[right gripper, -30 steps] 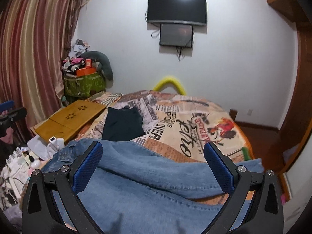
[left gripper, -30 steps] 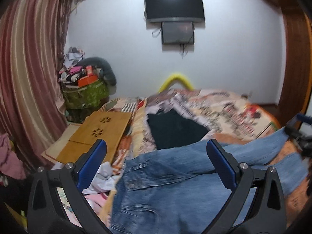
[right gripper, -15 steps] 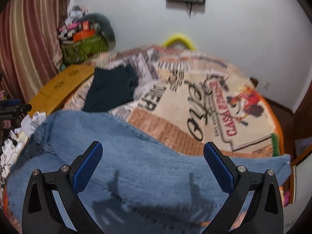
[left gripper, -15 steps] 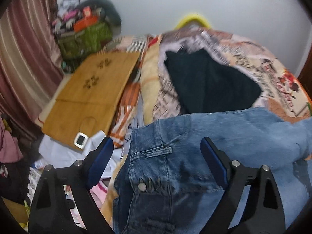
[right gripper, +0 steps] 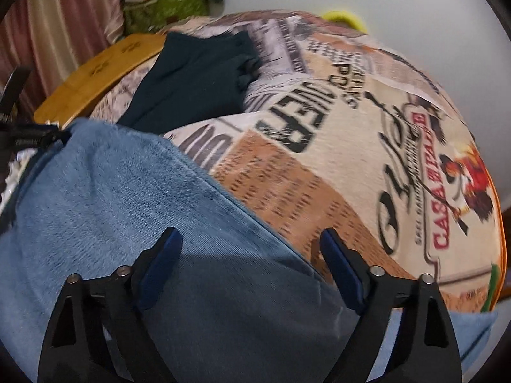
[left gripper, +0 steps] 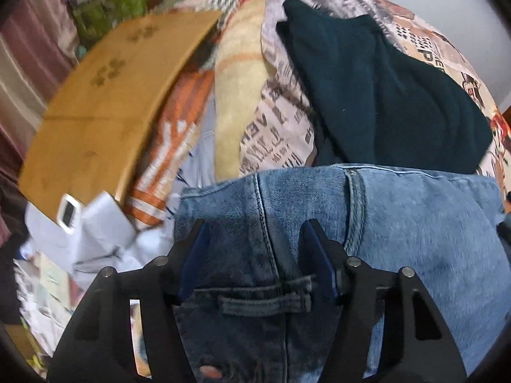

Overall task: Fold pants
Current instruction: 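Lower both grippers onto the jeans waistband and close them on it, then lift the waistband with both grippers and fold it over toward the leg hems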

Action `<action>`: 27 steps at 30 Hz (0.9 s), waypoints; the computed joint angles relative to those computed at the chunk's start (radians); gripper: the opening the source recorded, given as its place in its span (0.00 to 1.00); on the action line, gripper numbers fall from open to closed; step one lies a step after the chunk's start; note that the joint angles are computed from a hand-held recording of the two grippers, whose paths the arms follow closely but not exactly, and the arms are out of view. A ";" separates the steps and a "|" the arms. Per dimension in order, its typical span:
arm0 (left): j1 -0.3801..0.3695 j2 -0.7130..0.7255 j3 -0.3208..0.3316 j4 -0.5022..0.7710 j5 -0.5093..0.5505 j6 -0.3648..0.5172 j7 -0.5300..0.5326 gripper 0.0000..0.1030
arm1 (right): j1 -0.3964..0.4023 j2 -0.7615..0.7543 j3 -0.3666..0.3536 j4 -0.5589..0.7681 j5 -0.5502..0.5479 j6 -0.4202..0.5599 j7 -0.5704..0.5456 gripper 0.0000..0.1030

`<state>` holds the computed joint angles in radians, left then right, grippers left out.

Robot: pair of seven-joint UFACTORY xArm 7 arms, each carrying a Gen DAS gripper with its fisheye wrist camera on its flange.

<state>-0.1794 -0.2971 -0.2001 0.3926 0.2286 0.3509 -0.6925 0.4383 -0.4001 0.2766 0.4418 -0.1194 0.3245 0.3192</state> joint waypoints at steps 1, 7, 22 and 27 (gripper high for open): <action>-0.010 0.012 0.015 0.001 -0.021 -0.010 0.015 0.61 | 0.006 0.015 -0.007 0.004 0.003 -0.011 -0.013 0.77; -0.003 0.065 -0.007 0.006 -0.013 -0.041 -0.016 0.51 | 0.019 0.068 -0.026 0.012 0.034 -0.090 -0.048 0.67; -0.043 -0.157 -0.054 0.014 0.162 0.154 -0.213 0.09 | 0.075 -0.094 -0.015 -0.018 0.062 -0.048 0.002 0.07; -0.110 -0.410 -0.042 -0.048 0.055 0.274 -0.113 0.09 | 0.116 -0.247 -0.003 -0.029 0.089 0.052 0.007 0.07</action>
<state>-0.2897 -0.7075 -0.2426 0.3451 0.2839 0.6246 -0.8051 0.5538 -0.6468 0.2733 0.4124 -0.0308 0.3762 0.3261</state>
